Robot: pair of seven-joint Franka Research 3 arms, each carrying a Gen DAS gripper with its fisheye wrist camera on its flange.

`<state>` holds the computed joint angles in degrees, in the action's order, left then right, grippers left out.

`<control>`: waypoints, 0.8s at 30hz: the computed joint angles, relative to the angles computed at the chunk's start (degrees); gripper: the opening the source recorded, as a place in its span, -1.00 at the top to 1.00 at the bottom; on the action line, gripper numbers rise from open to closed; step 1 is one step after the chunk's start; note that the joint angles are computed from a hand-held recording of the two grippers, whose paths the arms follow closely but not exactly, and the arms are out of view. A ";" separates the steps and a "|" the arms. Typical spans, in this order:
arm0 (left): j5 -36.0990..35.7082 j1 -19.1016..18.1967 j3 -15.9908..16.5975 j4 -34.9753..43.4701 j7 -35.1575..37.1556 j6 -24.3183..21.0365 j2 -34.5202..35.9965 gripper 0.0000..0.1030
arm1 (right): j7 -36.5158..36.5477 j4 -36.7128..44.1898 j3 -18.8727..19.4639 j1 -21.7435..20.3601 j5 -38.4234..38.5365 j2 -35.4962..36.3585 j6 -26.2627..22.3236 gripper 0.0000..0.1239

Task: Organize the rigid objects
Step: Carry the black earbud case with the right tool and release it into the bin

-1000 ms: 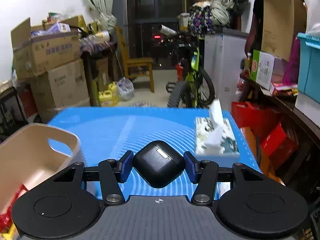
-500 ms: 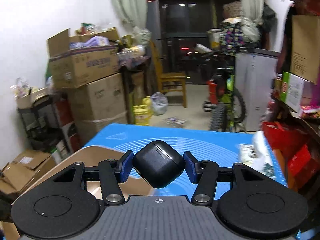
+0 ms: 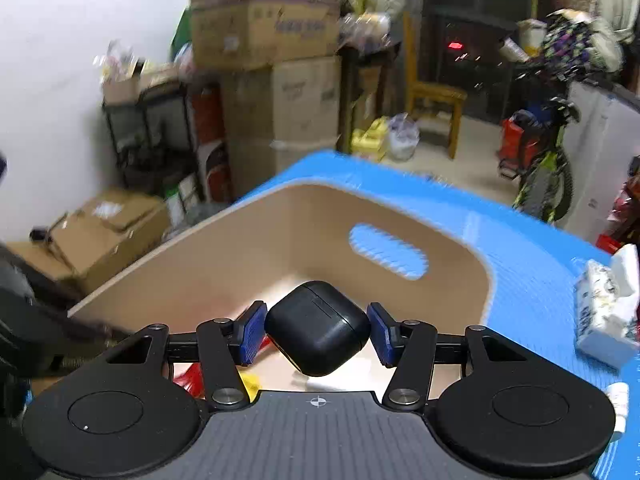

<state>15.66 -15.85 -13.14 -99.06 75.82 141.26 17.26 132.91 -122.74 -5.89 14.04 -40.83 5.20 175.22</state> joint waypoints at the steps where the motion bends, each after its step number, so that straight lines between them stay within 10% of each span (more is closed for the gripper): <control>1: 0.00 0.00 0.00 0.00 0.00 0.00 0.00 0.78 | -4.29 0.06 1.55 -0.62 4.18 0.37 -0.86 0.05; 9: 0.02 -0.08 -0.02 0.01 -0.01 0.05 -0.01 0.79 | -22.91 1.34 5.01 -0.58 23.06 1.45 -7.21 0.05; 15: 0.13 -0.18 0.01 0.21 -0.17 -0.17 0.12 0.78 | -27.99 -1.02 4.87 -1.01 31.15 -0.08 -3.18 -0.09; 19: 0.08 -0.12 -0.03 -0.08 -0.17 0.08 -0.02 0.78 | -27.07 -3.47 3.72 -1.43 30.94 -2.47 1.34 -0.20; 24: -0.02 -0.03 -0.02 -0.30 -0.05 0.26 -0.15 0.77 | -9.62 -5.82 2.01 -5.34 13.31 -5.94 5.06 -0.24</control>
<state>15.65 -15.88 -13.16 -99.36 75.77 141.52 17.11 123.28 -128.56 -3.88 8.70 -27.52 -0.74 180.28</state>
